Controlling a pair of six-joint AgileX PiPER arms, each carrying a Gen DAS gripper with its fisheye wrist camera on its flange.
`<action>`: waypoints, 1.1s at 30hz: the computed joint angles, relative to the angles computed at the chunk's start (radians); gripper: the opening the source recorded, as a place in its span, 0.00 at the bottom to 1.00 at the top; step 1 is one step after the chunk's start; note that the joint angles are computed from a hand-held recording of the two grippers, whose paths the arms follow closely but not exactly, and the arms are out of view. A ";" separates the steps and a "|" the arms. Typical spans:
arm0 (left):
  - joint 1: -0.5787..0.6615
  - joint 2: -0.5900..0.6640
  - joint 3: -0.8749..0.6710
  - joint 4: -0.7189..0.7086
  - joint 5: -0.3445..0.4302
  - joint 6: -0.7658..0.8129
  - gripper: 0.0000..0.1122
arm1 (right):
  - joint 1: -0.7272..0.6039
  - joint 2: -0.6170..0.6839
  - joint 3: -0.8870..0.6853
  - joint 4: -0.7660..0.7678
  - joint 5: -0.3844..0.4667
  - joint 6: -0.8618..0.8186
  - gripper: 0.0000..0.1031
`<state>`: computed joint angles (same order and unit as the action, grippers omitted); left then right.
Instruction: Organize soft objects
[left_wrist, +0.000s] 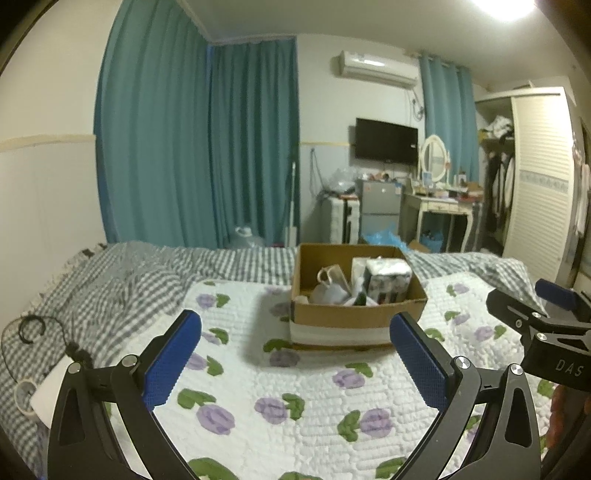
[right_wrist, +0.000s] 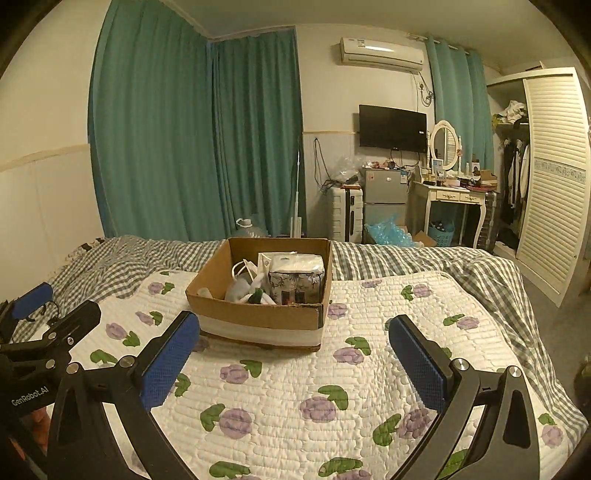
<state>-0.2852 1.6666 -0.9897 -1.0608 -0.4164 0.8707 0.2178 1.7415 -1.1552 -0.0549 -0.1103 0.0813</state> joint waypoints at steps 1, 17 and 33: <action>0.003 0.001 -0.002 -0.005 0.009 0.003 0.92 | 0.000 0.000 0.000 0.012 0.000 -0.013 1.00; 0.015 0.005 0.001 0.007 0.034 0.002 0.92 | 0.012 0.002 0.007 0.088 0.004 -0.108 1.00; 0.018 0.000 0.010 -0.011 0.024 0.019 0.92 | 0.016 0.003 0.008 0.113 0.004 -0.134 1.00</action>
